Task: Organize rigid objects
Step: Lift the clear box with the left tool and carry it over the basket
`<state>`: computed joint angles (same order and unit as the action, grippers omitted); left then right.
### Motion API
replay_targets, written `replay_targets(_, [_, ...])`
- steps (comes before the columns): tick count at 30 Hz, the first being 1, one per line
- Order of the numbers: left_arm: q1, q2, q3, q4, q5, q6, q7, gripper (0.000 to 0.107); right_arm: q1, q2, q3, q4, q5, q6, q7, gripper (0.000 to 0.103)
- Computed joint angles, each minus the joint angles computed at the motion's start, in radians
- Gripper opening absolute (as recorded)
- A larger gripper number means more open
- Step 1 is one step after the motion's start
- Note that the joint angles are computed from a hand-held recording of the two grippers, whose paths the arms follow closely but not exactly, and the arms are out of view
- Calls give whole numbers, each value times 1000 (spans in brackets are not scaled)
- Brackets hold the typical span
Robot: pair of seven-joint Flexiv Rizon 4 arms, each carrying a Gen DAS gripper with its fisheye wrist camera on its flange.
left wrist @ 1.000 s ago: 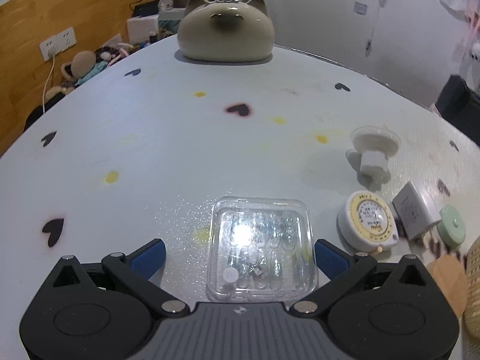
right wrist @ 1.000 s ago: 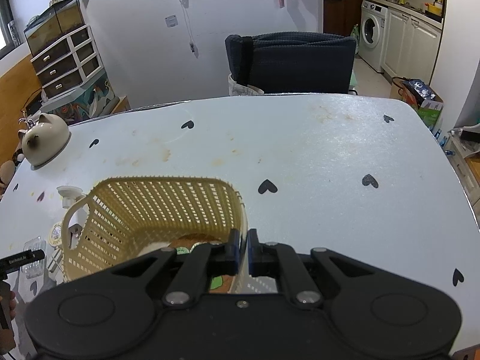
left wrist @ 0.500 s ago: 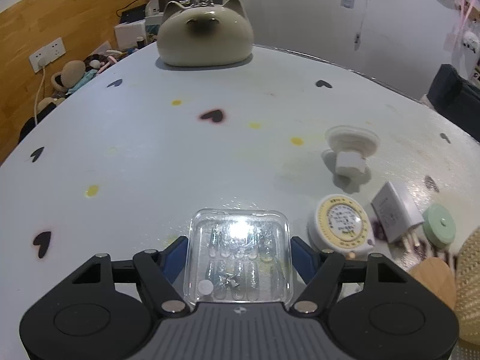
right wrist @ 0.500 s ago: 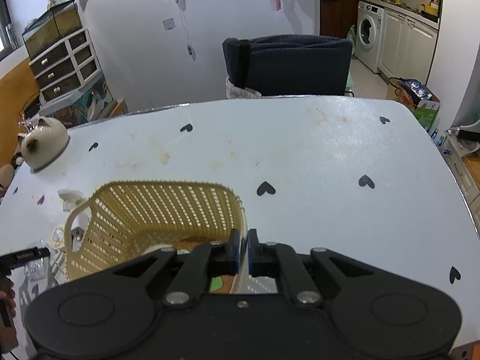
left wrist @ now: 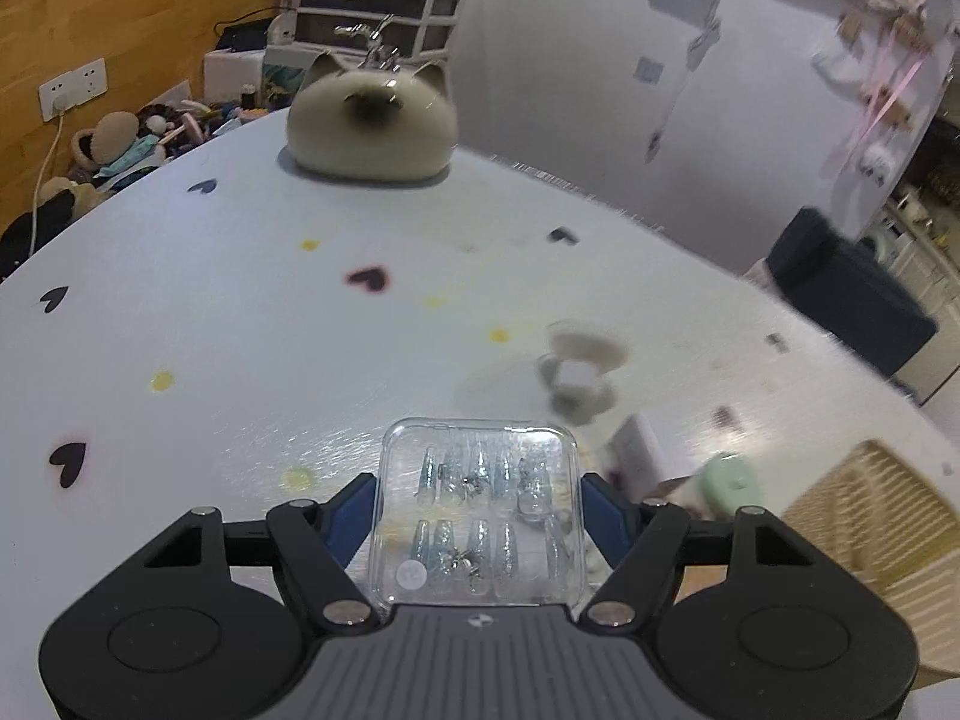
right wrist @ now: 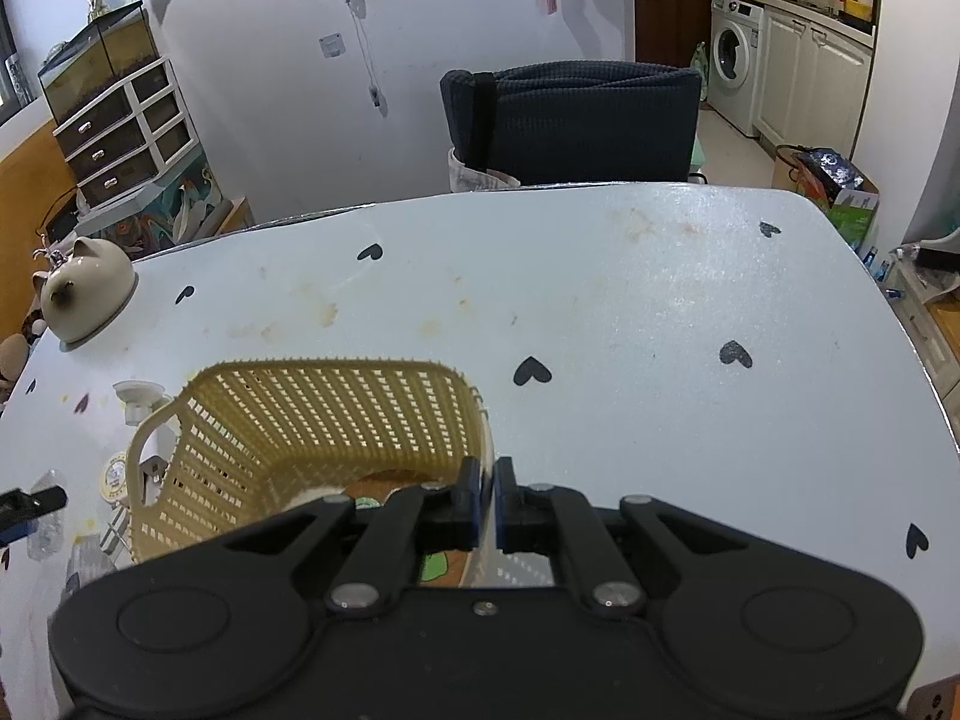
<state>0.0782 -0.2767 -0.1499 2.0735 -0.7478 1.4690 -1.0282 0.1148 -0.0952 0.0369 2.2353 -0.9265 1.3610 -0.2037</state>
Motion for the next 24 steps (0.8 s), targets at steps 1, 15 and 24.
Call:
replay_targets(1, [11, 12, -22, 5, -28, -2, 22, 73, 0, 0, -1, 1, -4, 2, 3, 5])
replay_targets(15, [-131, 59, -74, -75, -312, -192, 349, 73, -3, 0, -4, 3, -21, 7, 16, 5])
replay_targets(24, [-239, -9, -44, -169, -257, -320, 342, 73, -7, 0, -5, 4, -56, 4, 49, 4])
